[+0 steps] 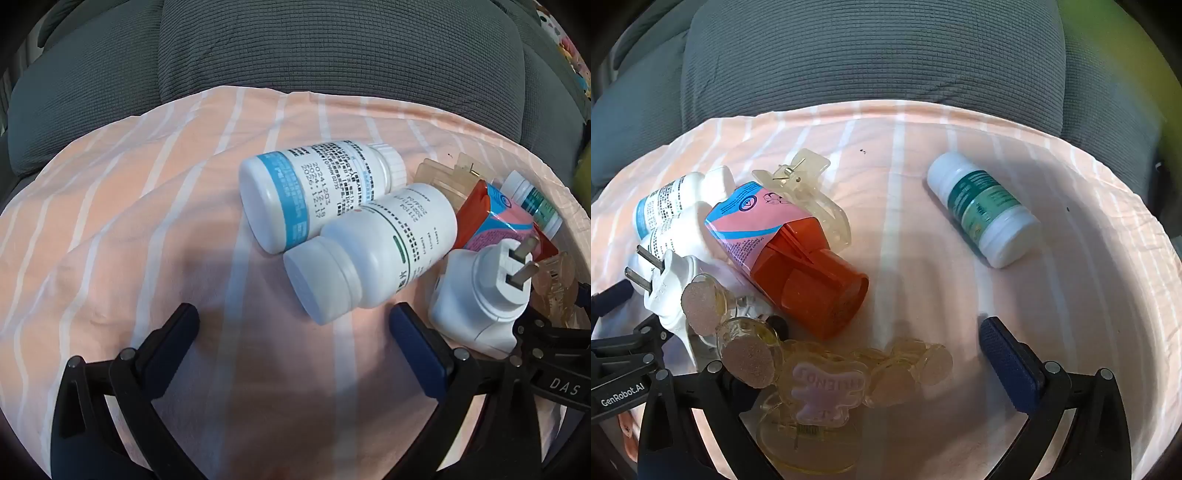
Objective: Organize rigid objects
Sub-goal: 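Move the right tool toward the green-label white pill bottle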
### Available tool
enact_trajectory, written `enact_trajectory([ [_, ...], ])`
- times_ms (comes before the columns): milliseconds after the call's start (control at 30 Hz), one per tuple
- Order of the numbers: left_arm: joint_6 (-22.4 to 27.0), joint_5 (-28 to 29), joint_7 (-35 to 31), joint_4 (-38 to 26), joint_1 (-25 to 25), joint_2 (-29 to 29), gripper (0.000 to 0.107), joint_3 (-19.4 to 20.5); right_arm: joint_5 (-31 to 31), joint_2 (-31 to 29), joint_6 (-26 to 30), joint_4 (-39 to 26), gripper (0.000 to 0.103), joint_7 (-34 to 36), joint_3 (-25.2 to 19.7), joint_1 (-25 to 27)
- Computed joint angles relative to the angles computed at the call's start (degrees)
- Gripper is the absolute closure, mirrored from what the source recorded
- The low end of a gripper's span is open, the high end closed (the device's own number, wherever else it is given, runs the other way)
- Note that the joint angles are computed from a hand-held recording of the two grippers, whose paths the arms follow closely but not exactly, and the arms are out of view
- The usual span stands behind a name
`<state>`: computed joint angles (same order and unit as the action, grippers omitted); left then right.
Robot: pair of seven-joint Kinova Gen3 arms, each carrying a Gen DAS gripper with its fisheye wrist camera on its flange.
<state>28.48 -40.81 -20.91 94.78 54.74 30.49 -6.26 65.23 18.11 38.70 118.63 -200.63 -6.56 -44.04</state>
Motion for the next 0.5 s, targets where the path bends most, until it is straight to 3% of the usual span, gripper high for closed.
enact_trajectory([
  [500,-0.44,0.15,0.0,0.1,-0.01,0.16,0.005,-0.13,0.96,-0.26,-0.69,0.63,0.0,-1.23,-0.33,0.17],
])
